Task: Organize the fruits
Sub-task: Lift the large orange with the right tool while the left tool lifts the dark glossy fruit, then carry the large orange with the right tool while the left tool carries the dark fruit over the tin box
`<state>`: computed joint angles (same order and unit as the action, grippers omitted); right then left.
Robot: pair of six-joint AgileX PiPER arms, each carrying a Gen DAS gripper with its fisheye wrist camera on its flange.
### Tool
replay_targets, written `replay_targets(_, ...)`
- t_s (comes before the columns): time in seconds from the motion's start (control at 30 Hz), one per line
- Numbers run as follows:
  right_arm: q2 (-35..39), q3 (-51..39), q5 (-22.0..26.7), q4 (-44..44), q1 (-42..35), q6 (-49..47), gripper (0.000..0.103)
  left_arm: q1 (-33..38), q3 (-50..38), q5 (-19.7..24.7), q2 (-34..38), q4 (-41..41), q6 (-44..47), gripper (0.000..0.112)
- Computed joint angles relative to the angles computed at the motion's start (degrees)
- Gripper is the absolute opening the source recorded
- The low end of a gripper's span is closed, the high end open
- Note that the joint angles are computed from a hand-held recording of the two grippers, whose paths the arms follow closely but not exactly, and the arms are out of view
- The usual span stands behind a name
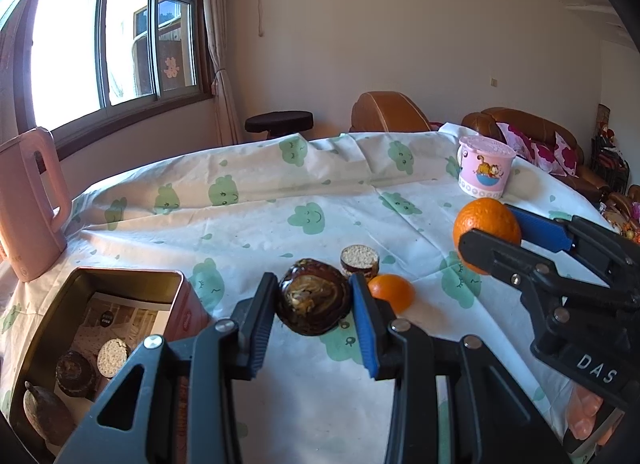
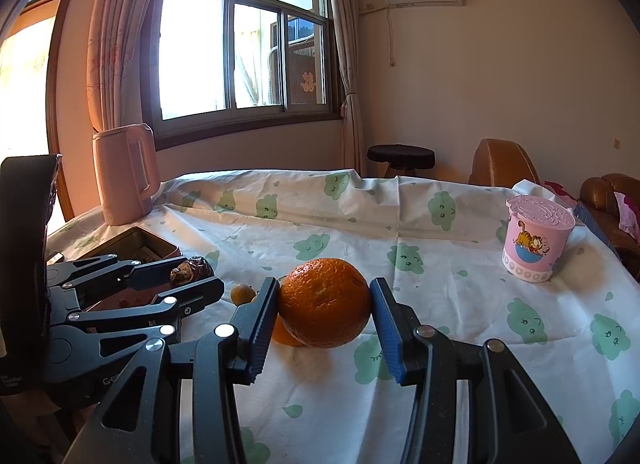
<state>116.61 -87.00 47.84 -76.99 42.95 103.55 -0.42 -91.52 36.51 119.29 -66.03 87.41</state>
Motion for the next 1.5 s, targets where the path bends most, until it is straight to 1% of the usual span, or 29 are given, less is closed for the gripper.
replay_targets(0.13, 0.1, 0.0, 0.5, -0.4, 0.1, 0.2, 0.049, 0.7, 2.6, -1.2, -1.3, -5.2, 4.6, 0.039)
replay_targets(0.23, -0.1, 0.2, 0.4, -0.5, 0.1, 0.5, 0.049, 1.2, 3.4, -0.9, -2.0, -5.0, 4.6, 0.039)
replay_targets(0.33, 0.4, -1.1, 0.4, 1.7, -0.1, -1.6, 0.049, 2.5, 4.1, 0.5, -2.6, -5.0, 5.0, 0.039)
replay_targets(0.47, 1.2, -3.3, -1.4, 4.4, -0.3, -3.8, 0.049, 4.9, 4.8, 1.8, -3.7, -6.2, 6.7, 0.039)
replay_targets(0.57, 2.8, -7.2, -1.1, 5.4, 0.7, -6.8, 0.049, 7.2, 4.7, 2.7, -4.1, -6.6, 7.4, 0.039)
replay_targets(0.77, 6.5, -16.5, -2.4, 8.4, 2.0, -14.4, 0.049, 11.1, 3.0, 3.4, -3.9, -6.3, 6.8, 0.039)
replay_targets(0.97, 11.3, -26.9, -3.5, 13.0, 2.9, -22.0, 0.049, 13.4, 1.0, 2.7, -3.0, -5.9, 6.9, 0.039)
replay_targets(1.2, 19.4, -42.5, -1.4, 21.0, 3.2, -34.4, 0.049, 15.1, -3.3, 2.8, 0.1, -2.6, 2.8, 0.039)
replay_targets(1.33, 23.2, -49.7, 0.0, 24.8, 3.1, -39.6, 0.049, 15.5, -6.2, 2.5, 2.0, 0.0, -0.3, 0.039)
replay_targets(1.4, 25.3, -54.0, 1.2, 26.6, 3.0, -42.3, 0.049, 15.8, -7.6, 2.5, 3.0, 1.2, -1.7, 0.039)
replay_targets(1.5, 30.0, -63.4, 4.0, 30.5, 2.7, -48.0, 0.049, 16.1, -9.0, 2.1, 3.9, 2.6, -3.5, 0.039)
